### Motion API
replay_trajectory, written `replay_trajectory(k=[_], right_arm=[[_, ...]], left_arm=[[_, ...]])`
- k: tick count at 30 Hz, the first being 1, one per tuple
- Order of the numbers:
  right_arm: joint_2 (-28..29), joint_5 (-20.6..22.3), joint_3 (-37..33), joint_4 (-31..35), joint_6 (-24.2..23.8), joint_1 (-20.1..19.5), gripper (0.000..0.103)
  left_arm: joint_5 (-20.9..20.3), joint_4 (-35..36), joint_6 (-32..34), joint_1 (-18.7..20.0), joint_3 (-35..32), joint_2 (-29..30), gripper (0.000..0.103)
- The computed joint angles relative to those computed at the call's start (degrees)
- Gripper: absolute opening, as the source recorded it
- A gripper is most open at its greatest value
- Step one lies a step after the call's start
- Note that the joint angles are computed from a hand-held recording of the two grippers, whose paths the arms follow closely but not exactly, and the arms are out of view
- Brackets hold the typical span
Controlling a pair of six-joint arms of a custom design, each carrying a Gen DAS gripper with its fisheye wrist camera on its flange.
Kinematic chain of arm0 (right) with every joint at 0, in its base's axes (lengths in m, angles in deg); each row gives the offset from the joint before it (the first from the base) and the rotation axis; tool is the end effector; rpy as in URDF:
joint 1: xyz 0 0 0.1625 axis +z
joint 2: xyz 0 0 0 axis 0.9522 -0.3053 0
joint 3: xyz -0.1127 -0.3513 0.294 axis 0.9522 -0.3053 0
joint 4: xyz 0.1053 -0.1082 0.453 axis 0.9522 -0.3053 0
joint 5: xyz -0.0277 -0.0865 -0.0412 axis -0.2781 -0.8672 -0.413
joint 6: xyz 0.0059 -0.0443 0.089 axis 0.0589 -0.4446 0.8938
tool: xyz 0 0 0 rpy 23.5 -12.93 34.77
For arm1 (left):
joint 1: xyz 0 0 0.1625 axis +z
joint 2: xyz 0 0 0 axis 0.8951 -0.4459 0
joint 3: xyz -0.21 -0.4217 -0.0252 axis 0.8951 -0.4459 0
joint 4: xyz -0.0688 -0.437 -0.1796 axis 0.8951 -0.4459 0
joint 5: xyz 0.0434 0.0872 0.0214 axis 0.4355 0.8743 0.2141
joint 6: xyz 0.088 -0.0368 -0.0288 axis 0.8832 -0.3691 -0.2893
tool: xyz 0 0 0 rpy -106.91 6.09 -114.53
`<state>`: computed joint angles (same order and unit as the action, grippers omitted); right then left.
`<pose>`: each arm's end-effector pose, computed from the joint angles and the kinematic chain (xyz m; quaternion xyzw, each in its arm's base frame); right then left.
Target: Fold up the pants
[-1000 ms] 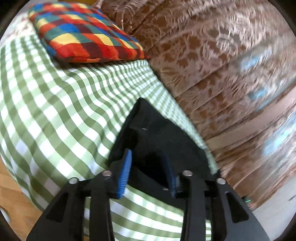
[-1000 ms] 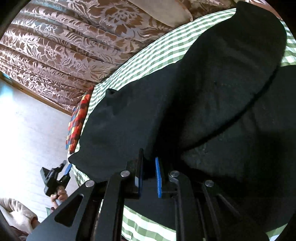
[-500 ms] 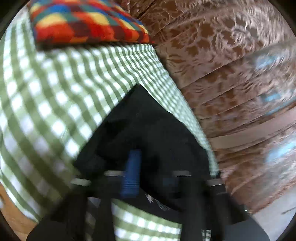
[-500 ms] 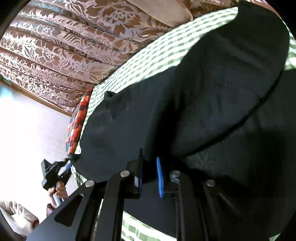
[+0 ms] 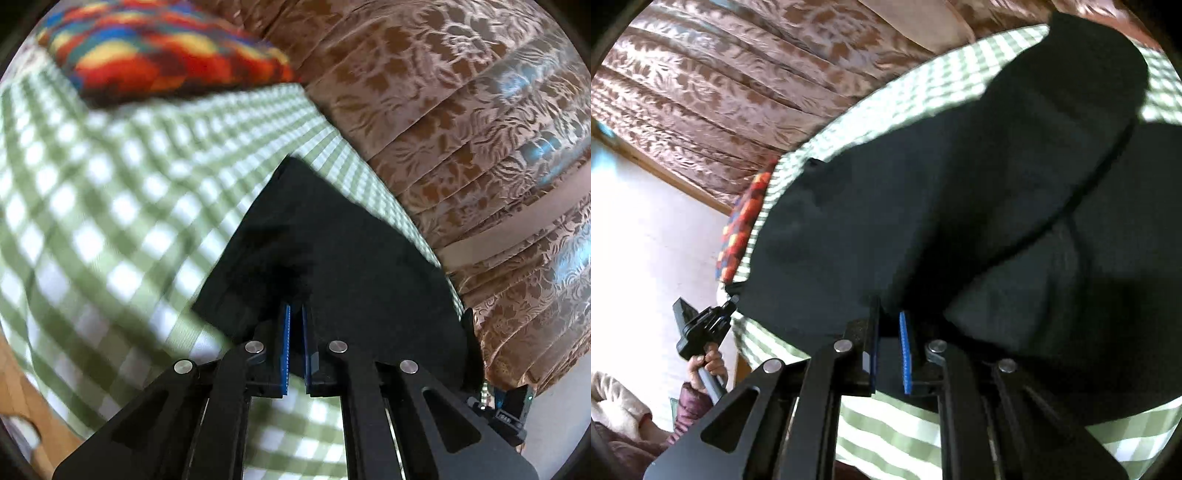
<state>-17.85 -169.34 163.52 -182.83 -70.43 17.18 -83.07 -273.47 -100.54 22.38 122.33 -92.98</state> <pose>0.1265 -0.5786 0.0663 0.1463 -0.9830 0.1092 0.0210 0.1440 -0.4249 0.2930 -0.1903 0.8638 -0.4542 0.1066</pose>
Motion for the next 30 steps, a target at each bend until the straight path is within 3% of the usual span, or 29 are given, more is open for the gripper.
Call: replay_trajectory(k=[4, 5, 6, 8, 9, 16, 18, 19, 21, 25, 30], right_arm=[[0.5, -0.4, -0.1, 0.0, 0.3, -0.3, 0.008], [0.6, -0.5, -0.2, 0.0, 0.5, -0.3, 0.009], [0.6, -0.5, -0.3, 0.1, 0.7, -0.3, 0.009], [0.7, -0.2, -0.5, 0.5, 1.3, -0.6, 0.011], [0.7, 0.1, -0.6, 0.6, 1.6, -0.8, 0.011], [1.0, 0.6, -1.0, 0.5, 2.3, -1.0, 0.013], [0.9, 0.5, -0.8, 0.1, 2.3, -0.7, 0.01], [0.5, 0.8, -0.6, -0.1, 2.0, -0.5, 0.008], [-1.1, 1.3, 0.6, -0.7, 0.4, -0.2, 0.007], [-3.6, 2.6, 2.3, -0.3, -0.9, -0.2, 0.007], [-3.5, 0.6, 3.6, -1.1, 0.0, -0.7, 0.005]], left_arm=[[-5.8, -1.8, -2.0, 2.7, 1.7, -1.6, 0.008], [-6.4, -1.9, -2.3, 2.8, 1.9, -2.1, 0.02], [-6.7, -2.3, -2.8, 2.9, 2.3, -2.7, 0.039], [-10.2, -4.8, -4.7, 4.1, 3.0, -3.4, 0.054], [-10.3, -5.9, -5.6, 4.0, 3.4, -3.8, 0.056], [-7.6, -5.6, -7.9, 3.2, 0.9, -2.7, 0.055], [-1.1, -1.8, -7.4, 0.9, -0.2, -2.5, 0.007], [2.0, 0.3, -6.8, -0.2, -0.6, -2.3, 0.007], [4.0, -0.1, -6.0, -1.4, -0.3, -2.3, 0.006], [3.6, -0.3, -6.0, -0.8, 0.7, -3.2, 0.006], [3.3, -0.6, -6.0, -0.3, 1.2, -3.0, 0.006]])
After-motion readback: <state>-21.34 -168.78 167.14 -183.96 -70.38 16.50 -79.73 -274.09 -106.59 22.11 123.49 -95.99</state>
